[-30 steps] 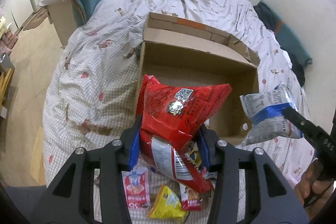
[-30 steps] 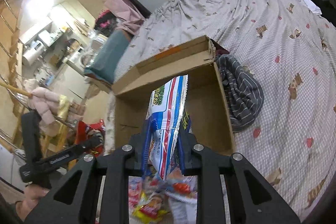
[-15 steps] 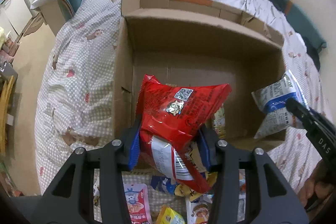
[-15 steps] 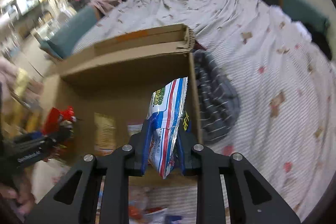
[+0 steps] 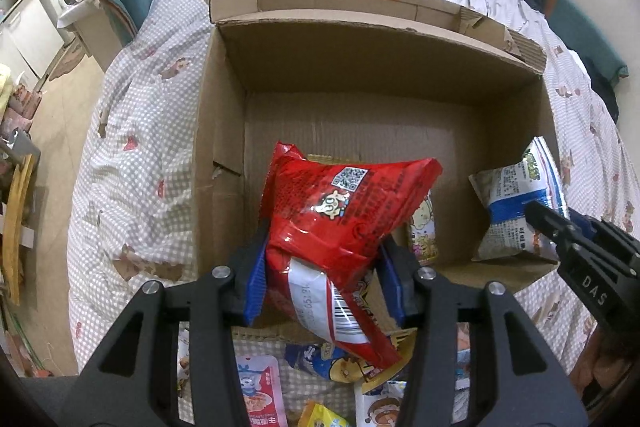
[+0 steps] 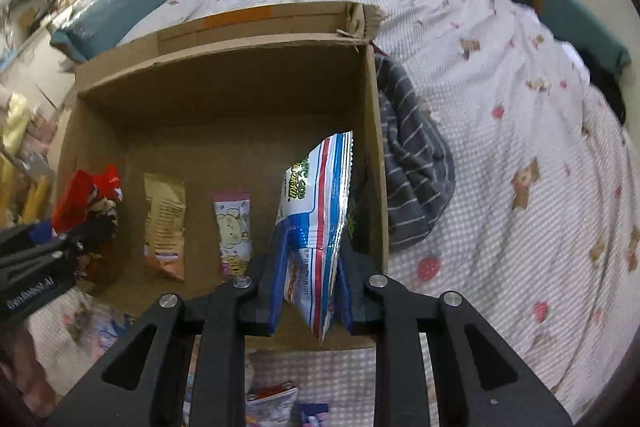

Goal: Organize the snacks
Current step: 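Carry both bags into the box and open both tools to release them, then grasp the large white snack bag with the right tool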

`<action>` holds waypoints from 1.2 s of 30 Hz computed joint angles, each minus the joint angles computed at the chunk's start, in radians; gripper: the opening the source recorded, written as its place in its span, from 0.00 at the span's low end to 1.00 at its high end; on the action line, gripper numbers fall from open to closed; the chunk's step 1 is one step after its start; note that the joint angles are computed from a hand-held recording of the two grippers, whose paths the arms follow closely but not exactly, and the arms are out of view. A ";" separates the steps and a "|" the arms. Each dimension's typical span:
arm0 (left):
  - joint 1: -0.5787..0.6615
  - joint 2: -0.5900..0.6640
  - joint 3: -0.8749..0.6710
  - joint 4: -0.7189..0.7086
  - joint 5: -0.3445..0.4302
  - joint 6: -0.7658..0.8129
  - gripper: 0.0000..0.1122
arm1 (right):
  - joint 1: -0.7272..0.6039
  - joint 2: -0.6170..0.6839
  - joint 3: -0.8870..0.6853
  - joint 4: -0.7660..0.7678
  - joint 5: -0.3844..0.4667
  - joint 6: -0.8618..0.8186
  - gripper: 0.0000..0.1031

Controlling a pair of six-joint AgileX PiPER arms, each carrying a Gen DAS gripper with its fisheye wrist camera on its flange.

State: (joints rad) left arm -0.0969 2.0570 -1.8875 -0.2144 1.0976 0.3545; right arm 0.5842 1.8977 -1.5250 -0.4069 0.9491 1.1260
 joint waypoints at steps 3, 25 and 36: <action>-0.001 -0.010 0.013 -0.009 0.003 0.017 0.41 | -0.014 -0.019 0.031 0.038 -0.055 0.005 0.26; 0.024 -0.078 0.053 -0.041 -0.002 0.062 0.72 | -0.066 -0.198 0.271 0.135 -0.399 0.095 0.81; 0.062 -0.153 0.110 -0.077 -0.018 0.114 0.72 | 0.012 -0.235 0.249 0.029 -0.313 0.191 0.81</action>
